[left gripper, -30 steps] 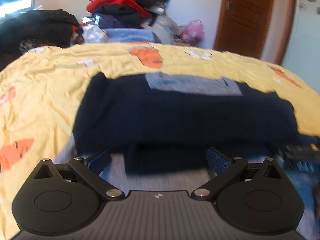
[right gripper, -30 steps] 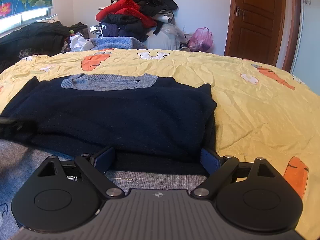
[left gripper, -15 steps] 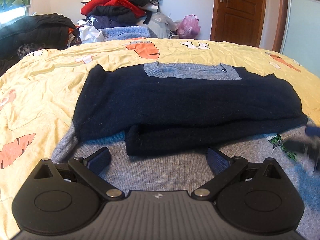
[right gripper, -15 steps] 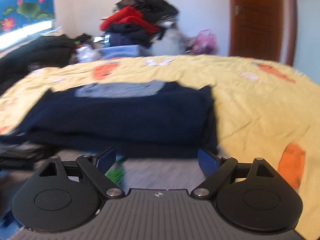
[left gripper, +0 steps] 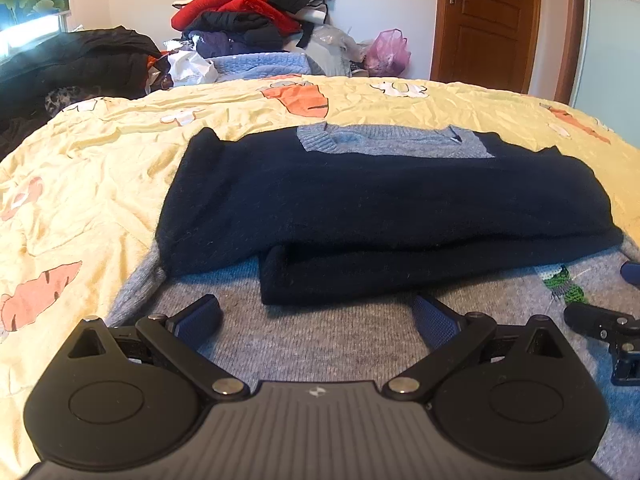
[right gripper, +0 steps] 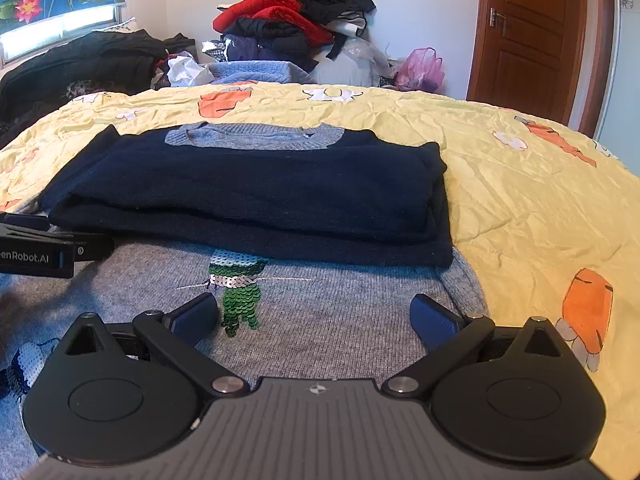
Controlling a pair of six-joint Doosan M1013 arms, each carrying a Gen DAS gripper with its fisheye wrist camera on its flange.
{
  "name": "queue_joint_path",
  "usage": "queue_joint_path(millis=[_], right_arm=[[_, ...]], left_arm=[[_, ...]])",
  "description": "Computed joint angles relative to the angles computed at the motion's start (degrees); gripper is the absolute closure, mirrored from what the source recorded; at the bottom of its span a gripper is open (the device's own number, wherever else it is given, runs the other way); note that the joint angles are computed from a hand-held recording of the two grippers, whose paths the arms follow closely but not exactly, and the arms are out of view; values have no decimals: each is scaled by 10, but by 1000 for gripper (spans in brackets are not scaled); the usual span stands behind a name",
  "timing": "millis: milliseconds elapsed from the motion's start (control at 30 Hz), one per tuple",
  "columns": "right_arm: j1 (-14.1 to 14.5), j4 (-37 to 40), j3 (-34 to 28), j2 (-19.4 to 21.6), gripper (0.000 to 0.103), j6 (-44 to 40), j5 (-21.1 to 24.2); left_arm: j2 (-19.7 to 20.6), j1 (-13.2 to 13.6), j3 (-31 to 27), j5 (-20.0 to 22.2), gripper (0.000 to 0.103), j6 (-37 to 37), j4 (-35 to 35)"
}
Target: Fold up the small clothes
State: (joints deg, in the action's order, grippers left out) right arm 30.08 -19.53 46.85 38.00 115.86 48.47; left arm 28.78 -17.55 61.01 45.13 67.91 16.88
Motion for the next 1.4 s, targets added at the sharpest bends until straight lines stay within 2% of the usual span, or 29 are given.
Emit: queue_joint_path(millis=[267,333,400,600,767,867,1100,1267,1333,1400], right_arm=[[0,0,3,-1,0,1,-2],[0,0,3,-1,0,1,-2],[0,0,2,-1,0,1,-1],[1,-4,1,-1,0,6,2],[9,-21,4,-7,0,34,31],[13,-45,32,-19,0,58,6],[13,-48,31,-19,0,61,7],[13,-48,31,-19,0,61,7],[13,-48,31,-19,0,61,7],[13,-47,32,-19,0,61,7]], left_arm=[[-27,-4,31,20,0,-6,1],[-41,-5,52,7,0,-5,0],[-53,-5,77,-22,0,-10,8],[-46,-6,67,-18,0,-24,14],[-48,-3,71,-24,0,-19,5],[-48,-4,71,-23,0,-20,7],[-53,-10,73,-2,0,-43,30],[-76,-15,98,11,0,-38,18],[-85,-15,113,2,0,-40,18],[-96,-17,136,-26,0,-55,34]])
